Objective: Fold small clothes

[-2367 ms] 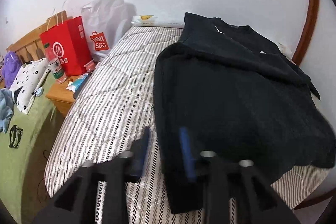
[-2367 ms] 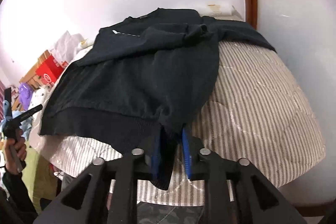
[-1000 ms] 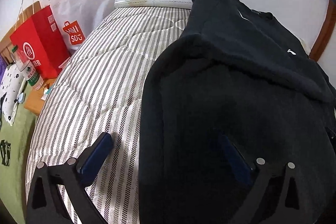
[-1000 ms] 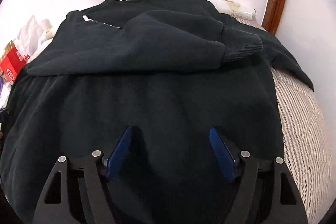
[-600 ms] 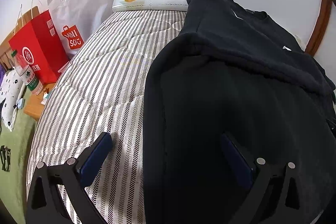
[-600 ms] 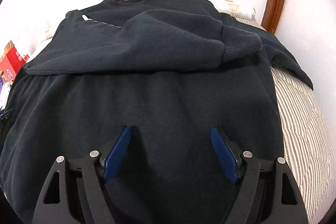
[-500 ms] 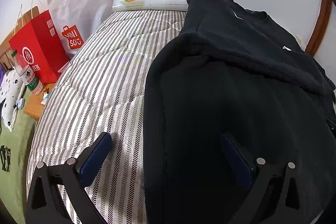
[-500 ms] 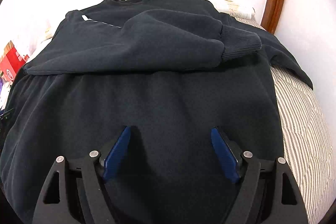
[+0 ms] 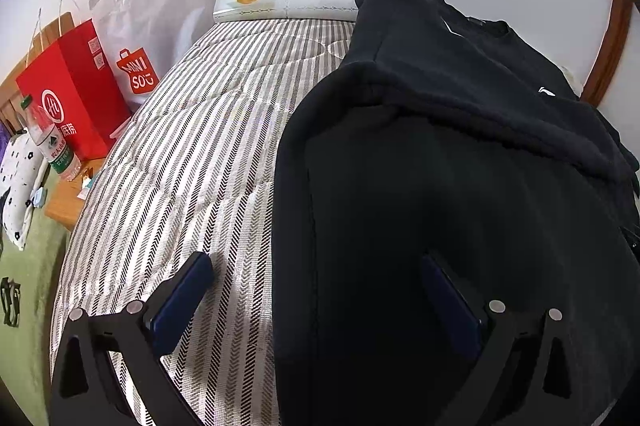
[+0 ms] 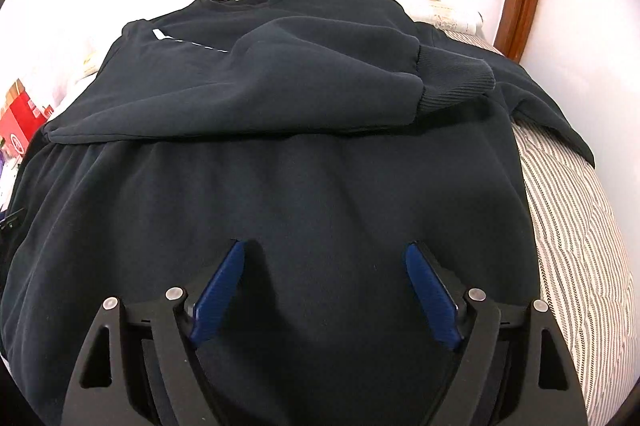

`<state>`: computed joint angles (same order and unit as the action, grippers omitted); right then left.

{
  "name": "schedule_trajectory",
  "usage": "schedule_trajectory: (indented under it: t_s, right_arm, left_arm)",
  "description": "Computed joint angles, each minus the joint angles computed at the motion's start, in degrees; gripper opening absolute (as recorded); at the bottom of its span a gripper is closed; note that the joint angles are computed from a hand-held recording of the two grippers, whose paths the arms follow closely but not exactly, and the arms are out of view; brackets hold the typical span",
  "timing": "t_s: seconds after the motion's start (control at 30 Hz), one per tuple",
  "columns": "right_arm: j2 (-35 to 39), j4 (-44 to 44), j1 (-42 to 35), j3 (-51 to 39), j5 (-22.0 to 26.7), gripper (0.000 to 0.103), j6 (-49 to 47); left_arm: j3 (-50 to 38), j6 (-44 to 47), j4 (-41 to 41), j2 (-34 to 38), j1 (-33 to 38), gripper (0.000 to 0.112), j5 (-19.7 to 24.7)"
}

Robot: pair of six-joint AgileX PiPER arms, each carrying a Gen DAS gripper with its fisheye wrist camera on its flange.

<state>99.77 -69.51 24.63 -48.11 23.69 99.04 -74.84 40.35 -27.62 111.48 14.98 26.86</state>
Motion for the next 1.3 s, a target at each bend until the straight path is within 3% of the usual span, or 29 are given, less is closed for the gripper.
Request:
schedule_trajectory:
  t_s: [0.53,0.63,0.7,0.77,0.9,1.0,1.1,1.3]
  right_arm:
    - [-0.92,-2.4,-0.51,1.29,-2.01,0.085,2.29]
    - [-3.68,-6.95,0.12,3.79,-2.4,0.085,7.53]
    - [-6.94,-7.89,1.17,5.44,-0.95,0.085,8.78]
    - [-10.72,-6.11,1.88,6.27,0.87,0.085,6.77]
    - [-17.63,0.16,-0.11,6.67,1.07,0.085,-0.14]
    - [-20.51,8.35,-2.45,5.24,2.17,0.085,-9.69]
    - [-23.2,6.77,-3.12,5.51,5.17,0.085,-8.9]
    - [-26.28,7.3,-7.24,5.2,8.0,0.085,-13.82]
  left_arm:
    - [1.15,-1.92,0.76,-1.25,0.14,0.103,-0.04]
    - [5.45,2.82,-5.54,-5.11,2.18,0.103,-2.16]
    - [6.38,1.72,-5.14,-7.36,3.32,0.103,-1.82]
    - [6.72,-1.79,-2.82,-9.91,3.74,0.103,-2.42]
    - [4.77,0.76,-6.48,-12.96,4.76,0.103,1.37]
    - [1.52,-2.32,-4.78,-13.63,3.69,0.103,4.76]
    - [-2.03,-6.21,-3.49,-13.21,2.11,0.103,7.63]
    - [-6.31,-20.17,11.42,-12.56,-4.89,0.103,4.45]
